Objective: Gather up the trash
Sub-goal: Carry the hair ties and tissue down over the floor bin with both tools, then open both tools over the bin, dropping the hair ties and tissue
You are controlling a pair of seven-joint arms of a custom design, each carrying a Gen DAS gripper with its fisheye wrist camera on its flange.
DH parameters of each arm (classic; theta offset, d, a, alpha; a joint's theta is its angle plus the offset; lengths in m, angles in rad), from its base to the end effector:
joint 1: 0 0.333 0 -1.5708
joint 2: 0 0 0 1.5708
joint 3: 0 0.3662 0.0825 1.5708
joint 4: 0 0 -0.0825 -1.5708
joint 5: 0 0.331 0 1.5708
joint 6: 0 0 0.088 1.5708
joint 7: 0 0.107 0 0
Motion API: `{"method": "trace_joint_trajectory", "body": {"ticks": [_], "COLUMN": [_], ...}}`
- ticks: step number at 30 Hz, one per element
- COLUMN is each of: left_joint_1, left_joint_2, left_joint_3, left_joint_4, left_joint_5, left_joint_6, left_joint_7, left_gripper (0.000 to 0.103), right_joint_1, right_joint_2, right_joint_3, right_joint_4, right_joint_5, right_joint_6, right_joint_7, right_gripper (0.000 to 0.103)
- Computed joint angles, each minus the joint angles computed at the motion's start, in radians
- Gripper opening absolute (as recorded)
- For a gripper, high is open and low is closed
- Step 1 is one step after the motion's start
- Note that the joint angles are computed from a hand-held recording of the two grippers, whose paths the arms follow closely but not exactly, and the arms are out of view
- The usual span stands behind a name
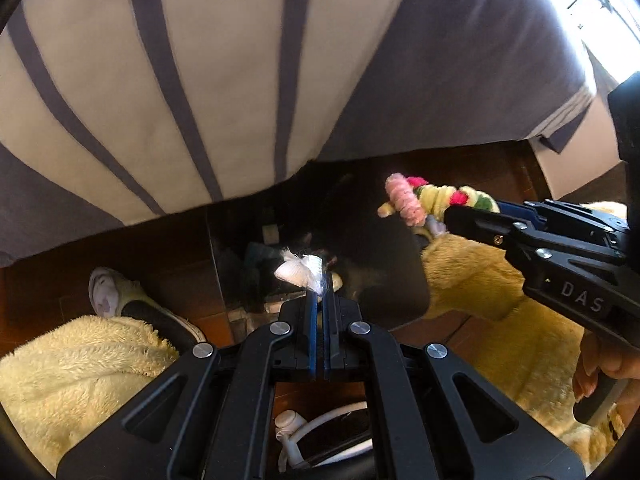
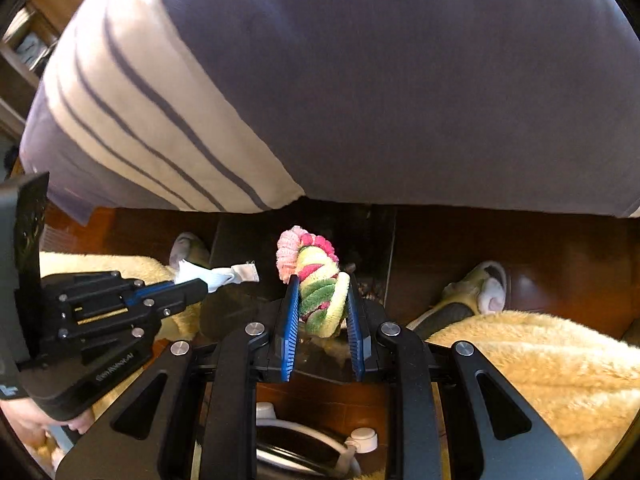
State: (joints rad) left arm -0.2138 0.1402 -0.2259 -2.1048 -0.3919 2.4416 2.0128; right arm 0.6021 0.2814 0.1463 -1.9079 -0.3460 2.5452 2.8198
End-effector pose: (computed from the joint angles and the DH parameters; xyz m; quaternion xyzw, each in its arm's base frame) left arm 0.4994 -0.2300 0.4561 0.4589 -0.8696 0.1774 0.0414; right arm 0.4556 0.4167 0.4688 -0.5958 0.7766 -0.0614 0.1954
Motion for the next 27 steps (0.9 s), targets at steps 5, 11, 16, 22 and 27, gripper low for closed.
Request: {"method": "trace_joint_trajectory", "body": {"ticks": [5, 11, 16, 22, 27], "left_joint_1": [-0.008, -0.01, -0.003, 0.0, 0.003], "left_joint_2": [0.042, 0.069, 0.074, 0.034, 0.014], "left_joint_3": [0.002, 0.005, 0.007, 0.013, 0.01], "left_joint_4": [0.023, 0.052, 0.064, 0.037, 0.032], "left_joint_5": [0.03, 0.056, 0.051, 0.069, 0.079], "left_joint_6": [-0.006, -0.035, -0.051, -0.004, 0.014], "left_joint_7": [-0.031, -0.064, -0.084, -0.103, -0.089], "left_gripper": [0.0, 0.001, 0.02, 0.055, 0.067], "right_joint_1": [-0.007, -0.02, -0.022, -0.003, -0.003], "right_joint_2": [0.032, 0.048, 0.041, 0.004, -0.035], "right_joint_3": [0.0, -0.005, -0.018, -0.047, -0.055], "right_joint_4": [0.015, 0.014, -0.011, -0.025, -0.042], "right_joint_5": [0.025, 0.048, 0.049, -0.024, -0.098], "right_joint_6": [0.005, 0.036, 0.095, 0.083, 0.078], "right_joint_7": [0.0, -0.01, 0.007, 0.078, 0.153], "right_gripper": [0.023, 0.025, 0.043, 0.057, 0.062]}}
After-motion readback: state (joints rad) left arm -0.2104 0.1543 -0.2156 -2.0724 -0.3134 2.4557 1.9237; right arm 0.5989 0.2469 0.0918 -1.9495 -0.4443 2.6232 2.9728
